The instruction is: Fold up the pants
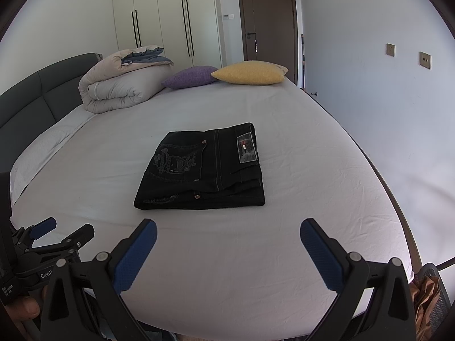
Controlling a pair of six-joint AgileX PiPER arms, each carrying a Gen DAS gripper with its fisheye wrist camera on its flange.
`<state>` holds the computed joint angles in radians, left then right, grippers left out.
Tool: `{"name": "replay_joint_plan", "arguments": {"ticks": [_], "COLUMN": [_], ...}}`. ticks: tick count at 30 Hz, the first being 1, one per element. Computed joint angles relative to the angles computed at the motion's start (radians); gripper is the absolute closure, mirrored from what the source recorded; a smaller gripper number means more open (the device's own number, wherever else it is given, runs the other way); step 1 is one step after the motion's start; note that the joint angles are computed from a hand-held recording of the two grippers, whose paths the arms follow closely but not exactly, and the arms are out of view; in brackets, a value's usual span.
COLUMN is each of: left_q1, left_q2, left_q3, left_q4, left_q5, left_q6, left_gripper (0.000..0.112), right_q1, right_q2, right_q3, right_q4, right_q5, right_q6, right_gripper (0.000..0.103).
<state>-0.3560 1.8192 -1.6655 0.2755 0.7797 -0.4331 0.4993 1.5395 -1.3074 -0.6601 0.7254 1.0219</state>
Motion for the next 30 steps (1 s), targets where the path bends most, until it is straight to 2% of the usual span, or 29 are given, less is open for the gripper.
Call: {"name": "replay_joint_plan", "arguments": {"ticks": [30], "left_q1": [0.004], "left_q2": [-0.003], "left_q3": [0.012], "left_q4": [0.005], "left_q5": [0.011], "left_q6": [-0.012], "left_gripper": [0.009], "right_q1": [-0.024], "right_q2": [-0.003], "right_q3": [0.044], "right_q4": [0.018], "right_q5": [-0.05], "right_q6": [-0.014], "right_gripper": [0.0]}}
